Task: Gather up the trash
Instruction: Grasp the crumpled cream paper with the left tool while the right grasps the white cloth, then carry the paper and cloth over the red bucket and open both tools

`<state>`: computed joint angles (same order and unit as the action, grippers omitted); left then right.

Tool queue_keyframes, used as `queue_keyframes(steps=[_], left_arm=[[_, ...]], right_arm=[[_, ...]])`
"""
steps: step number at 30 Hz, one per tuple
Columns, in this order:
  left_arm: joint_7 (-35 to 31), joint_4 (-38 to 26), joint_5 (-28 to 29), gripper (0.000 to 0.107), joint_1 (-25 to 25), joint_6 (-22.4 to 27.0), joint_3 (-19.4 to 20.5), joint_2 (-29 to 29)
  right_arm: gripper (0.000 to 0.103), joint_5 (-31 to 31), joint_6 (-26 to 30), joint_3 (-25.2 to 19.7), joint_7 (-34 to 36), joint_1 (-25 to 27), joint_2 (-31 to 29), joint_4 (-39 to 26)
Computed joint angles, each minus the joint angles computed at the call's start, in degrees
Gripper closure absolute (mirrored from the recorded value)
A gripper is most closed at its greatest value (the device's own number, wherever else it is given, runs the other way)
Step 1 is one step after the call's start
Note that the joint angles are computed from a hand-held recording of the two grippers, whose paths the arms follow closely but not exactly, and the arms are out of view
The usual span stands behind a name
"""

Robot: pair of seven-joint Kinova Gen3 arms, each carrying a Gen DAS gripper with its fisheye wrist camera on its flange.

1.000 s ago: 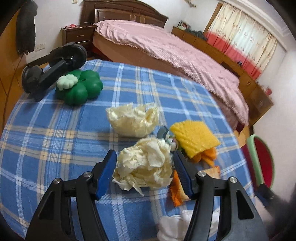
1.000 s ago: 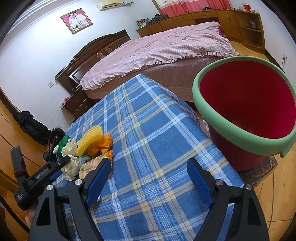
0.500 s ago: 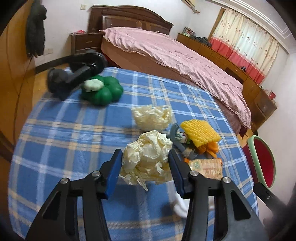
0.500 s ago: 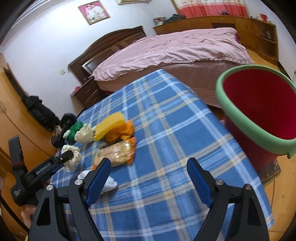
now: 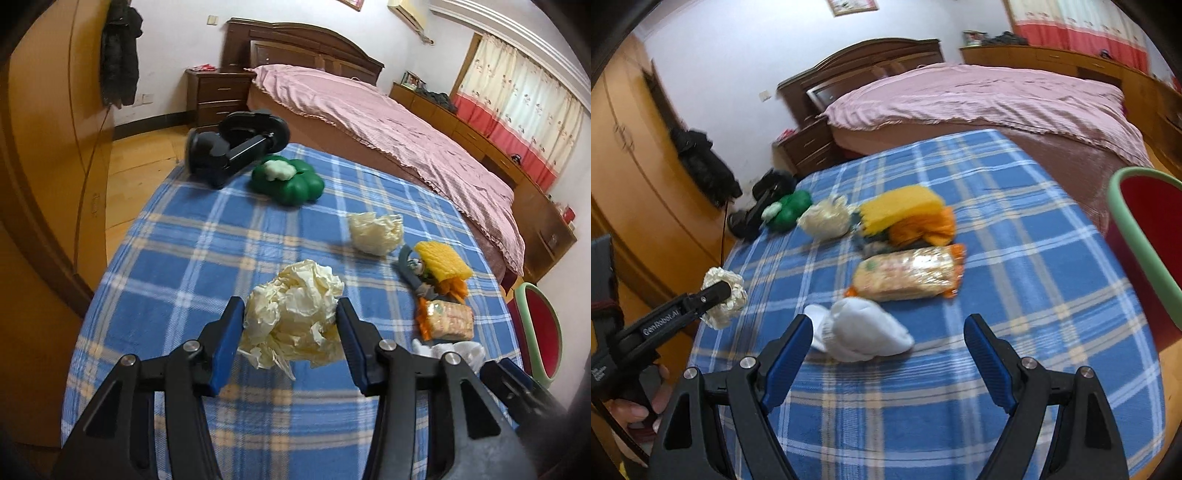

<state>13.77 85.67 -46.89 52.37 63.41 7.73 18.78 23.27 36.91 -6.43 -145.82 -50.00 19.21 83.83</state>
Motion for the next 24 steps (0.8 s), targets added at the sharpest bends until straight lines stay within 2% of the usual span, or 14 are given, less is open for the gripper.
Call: queue_keyframes(steps=[5, 13, 17, 21, 24], left_arm=[[1.47, 1.92, 0.46, 0.056, -0.2, -0.67, 0.25, -0.83], [2.72, 3.2, -0.28, 0.056, -0.4, -1.57, 0.84, -1.51], [3.17, 3.0, -1.21, 0.056, 0.62, -0.78, 1.36, -1.44], [3.04, 2.3, -1.72, 0.056, 1.37, -0.3, 1.66, -1.14], [3.03, 1.8, -2.39, 0.056, 2.03, -0.1, 1.68, -1.02]], right_arm=[[0.019, -1.57, 1.67, -0.55, 2.13, -0.23, 2.52, -2.05], [0.045, -4.36, 2.13, -0.29, 4.32, -0.08, 4.47, -2.93], [0.054, -2.75, 1.3, 1.35, 2.19, -1.94, 4.31, -2.04], [0.069, -3.24, 0.7, 0.76, 2.21, -1.36, 4.07, -1.53], [0.075, -3.55, -0.13, 0.66, 2.09, -1.13, 3.63, -0.73]])
